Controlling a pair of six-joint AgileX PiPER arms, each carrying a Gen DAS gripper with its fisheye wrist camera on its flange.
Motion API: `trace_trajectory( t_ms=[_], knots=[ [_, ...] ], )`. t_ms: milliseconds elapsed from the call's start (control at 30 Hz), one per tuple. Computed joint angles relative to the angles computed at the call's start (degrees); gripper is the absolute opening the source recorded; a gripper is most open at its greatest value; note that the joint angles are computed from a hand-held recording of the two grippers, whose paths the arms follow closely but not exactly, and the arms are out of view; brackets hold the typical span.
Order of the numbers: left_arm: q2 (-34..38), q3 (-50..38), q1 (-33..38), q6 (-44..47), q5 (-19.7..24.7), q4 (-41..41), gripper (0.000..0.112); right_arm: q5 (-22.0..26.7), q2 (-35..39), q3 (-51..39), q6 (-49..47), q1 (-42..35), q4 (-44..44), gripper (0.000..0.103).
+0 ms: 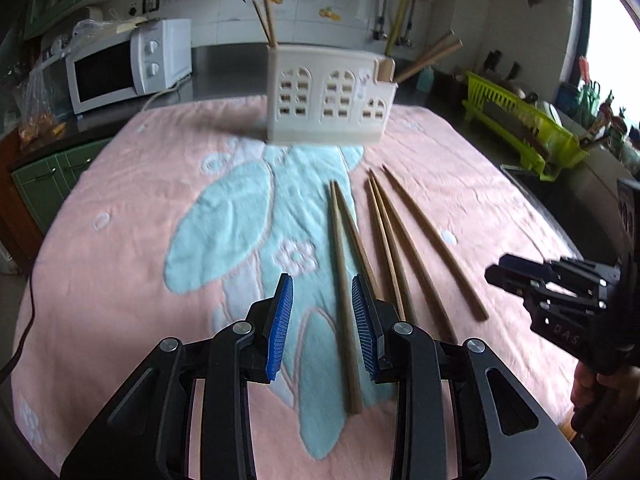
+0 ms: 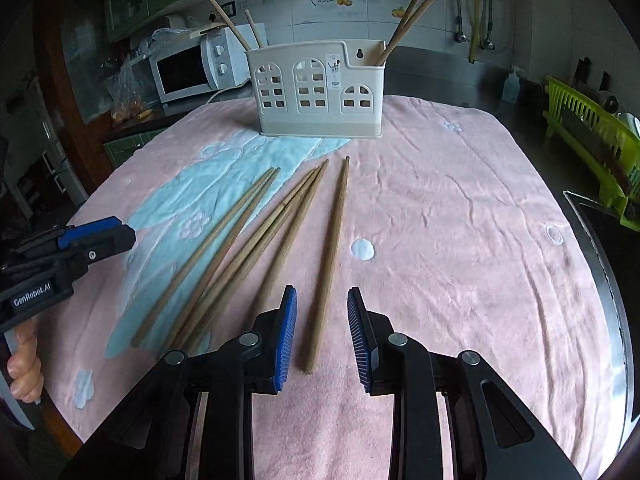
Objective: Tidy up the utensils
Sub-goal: 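Bring both open tools back down to the remaining chopsticks, then close the left tool on a chopstick while the right tool grasps another chopstick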
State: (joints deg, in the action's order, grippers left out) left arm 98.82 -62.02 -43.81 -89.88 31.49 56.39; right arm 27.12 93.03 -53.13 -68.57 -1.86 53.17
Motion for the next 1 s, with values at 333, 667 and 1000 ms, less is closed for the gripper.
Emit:
trace_trajectory(
  t_ms=[333, 667, 1000],
  knots=[
    [5.60, -2.13, 0.36, 3.06, -3.48, -4.71, 0.030, 0.52, 3.08, -1.49, 1.35, 0.19, -0.38, 0.025],
    [8.00, -3.96, 1.00, 5.29, -3.82, -6.54, 0.023, 0.68, 4.95, -2.89, 3.08, 0.24, -1.41, 0.024],
    [8.75, -4.50, 1.27, 5.86, -4.04, -7.39, 0.023, -0.12, 6.65, -4.14, 6.48, 2.17, -3.94, 0.016]
  ],
)
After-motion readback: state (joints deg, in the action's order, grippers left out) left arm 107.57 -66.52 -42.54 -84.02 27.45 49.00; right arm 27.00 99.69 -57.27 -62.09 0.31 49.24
